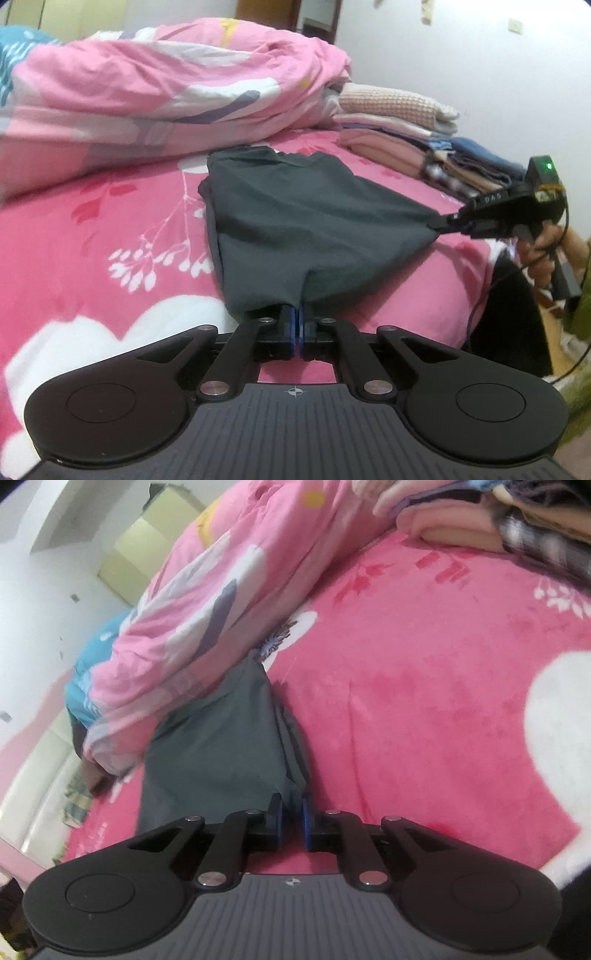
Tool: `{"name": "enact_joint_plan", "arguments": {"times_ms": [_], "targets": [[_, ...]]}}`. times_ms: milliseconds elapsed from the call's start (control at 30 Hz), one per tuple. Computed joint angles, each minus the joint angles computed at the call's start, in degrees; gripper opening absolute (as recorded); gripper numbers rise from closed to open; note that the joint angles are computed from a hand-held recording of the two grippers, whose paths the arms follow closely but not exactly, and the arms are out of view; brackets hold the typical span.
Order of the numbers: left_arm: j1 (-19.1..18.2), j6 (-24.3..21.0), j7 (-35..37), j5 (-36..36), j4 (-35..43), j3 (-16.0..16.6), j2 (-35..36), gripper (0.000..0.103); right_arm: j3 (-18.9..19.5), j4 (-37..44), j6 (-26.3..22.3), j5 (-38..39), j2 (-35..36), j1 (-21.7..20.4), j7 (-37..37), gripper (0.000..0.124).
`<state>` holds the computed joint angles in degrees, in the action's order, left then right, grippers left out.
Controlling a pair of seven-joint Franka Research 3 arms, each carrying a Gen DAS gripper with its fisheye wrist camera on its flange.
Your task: Fold clothes
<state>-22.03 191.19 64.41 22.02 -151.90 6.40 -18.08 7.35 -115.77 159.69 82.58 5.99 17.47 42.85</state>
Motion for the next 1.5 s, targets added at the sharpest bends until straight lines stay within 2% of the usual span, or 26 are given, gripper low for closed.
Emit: {"name": "enact_joint_plan", "arguments": {"times_ms": [100, 200, 233, 300, 367, 400, 467, 567, 633, 667, 733, 800, 833, 933, 967, 1000, 1033, 1067, 1100, 1167, 1200, 1233, 1300, 1400, 1433, 1500], "targets": [[-7.5, 0.1, 1.7, 2.9, 0.1, 8.3, 0.5, 0.000, -0.3, 0.2, -0.5, -0.5, 0.6, -0.3, -0.8, 0.011], [-10.7, -2.9, 4.7, 3.2, 0.5, 10.7, 0.9, 0.001, -0.2, 0.5, -1.0, -2.5, 1.8, -0.5, 0.7, 0.012], [-10.8, -3.7, 5.3, 2.6, 0.3, 10.6, 0.8, 0.001, -0.1, 0.5, -0.9, -2.6, 1.7, -0.6, 0.4, 0.013], [-13.0, -5.0, 6.2, 0.3, -0.4, 12.5, -0.3, 0.003, 0.0, 0.3, -0.7, -3.7, 1.1, -0.7, 0.6, 0.026], [-13.2, -5.5, 6.2, -2.1, -1.5, 12.9, -1.7, 0.007, -0.1, -0.4, 0.7, -6.4, 0.2, -0.4, 2.5, 0.034], [-12.1, -5.9, 5.8, -3.2, -2.0, 11.9, -2.6, 0.011, -0.2, -0.9, 1.9, -7.6, -0.4, -0.3, 3.3, 0.038], [-8.5, -6.7, 4.8, -5.0, -3.3, 8.8, -4.6, 0.011, -0.1, -1.5, 4.1, -8.6, -1.7, 0.1, 3.1, 0.038], [-2.5, -6.2, 3.2, -7.6, -5.4, 3.6, -8.2, 0.011, 0.5, -1.5, 6.5, -4.9, -3.9, 1.1, -4.9, 0.038], [0.3, -4.1, 2.5, -9.0, -5.9, 0.9, -9.2, 0.011, 0.8, -0.5, 6.2, -1.5, -4.4, 2.1, -11.1, 0.038], [0.8, -2.1, 2.1, -9.4, -5.8, 0.2, -8.7, 0.011, 0.9, 0.3, 5.8, -0.3, -4.4, 2.6, -13.8, 0.038], [-0.3, 2.7, 1.3, -8.7, -4.3, 0.8, -5.5, 0.011, 1.4, 2.6, 4.4, -0.6, -3.1, 3.8, -17.4, 0.038], [0.7, 4.4, 0.2, -7.9, -1.6, -1.3, -1.4, 0.011, 2.1, 5.3, 2.6, -1.0, -1.0, 4.8, -21.6, 0.036], [2.5, 4.0, 0.0, -8.0, -0.1, -3.8, 0.7, 0.011, 2.7, 6.8, 2.7, -3.0, 0.6, 5.6, -22.7, 0.036], [13.9, -2.9, -0.5, -9.2, 3.0, -16.5, 3.8, 0.012, 4.2, 10.2, 3.1, -7.4, 4.8, 6.9, -24.7, 0.034], [15.7, -4.8, -2.1, -8.7, 3.4, -18.3, 4.3, 0.013, 4.3, 11.0, 4.6, -10.9, 6.4, 7.5, -22.9, 0.034], [15.6, -4.1, -2.9, -9.4, 3.1, -18.1, 4.6, 0.013, 3.8, 11.6, 6.4, -16.6, 8.3, 8.4, -18.9, 0.034], [13.8, -3.5, -3.8, -9.6, 2.8, -16.1, 5.0, 0.013, 2.4, 12.1, 7.9, -23.4, 10.2, 10.0, -13.6, 0.034], [10.1, -3.3, -4.1, -9.6, 2.6, -12.3, 4.9, 0.013, -1.1, 12.3, 8.9, -32.2, 11.9, 12.7, -5.6, 0.033], [7.9, -3.5, -4.2, -9.5, 2.6, -9.9, 4.8, 0.014, -2.5, 12.4, 9.5, -37.0, 13.0, 13.7, -1.4, 0.030], [4.3, -3.8, -4.2, -9.6, 2.4, -6.1, 4.4, 0.014, -2.5, 12.5, 8.4, -40.1, 12.2, 13.3, 1.9, 0.030], [4.8, -3.6, -4.4, -9.5, 2.3, -6.6, 4.4, 0.014, -2.9, 12.3, 8.7, -42.5, 11.5, 13.7, 3.7, 0.030], [5.8, -3.3, -4.6, -9.4, 2.1, -7.6, 4.4, 0.014, -1.4, 12.4, 9.2, -42.1, 10.9, 12.6, 2.3, 0.031], [10.5, -3.1, -5.4, -8.7, 1.8, -12.3, 4.1, 0.014, 3.5, 15.1, 7.4, -38.9, 11.3, 8.7, -3.0, 0.031], [21.2, -2.7, -7.7, -7.7, 1.7, -23.3, 3.4, 0.014, 7.5, 22.2, 4.7, -39.1, 15.7, 6.4, -6.4, 0.031], [24.6, -2.4, -8.4, -7.5, 1.5, -26.8, 3.1, 0.014, 6.2, 24.8, 4.8, -42.2, 18.1, 7.9, -3.6, 0.030], [28.4, -1.7, -9.4, -7.3, 1.4, -30.6, 2.8, 0.015, 2.9, 30.9, 4.3, -48.6, 23.2, 11.1, 2.6, 0.030]]}}
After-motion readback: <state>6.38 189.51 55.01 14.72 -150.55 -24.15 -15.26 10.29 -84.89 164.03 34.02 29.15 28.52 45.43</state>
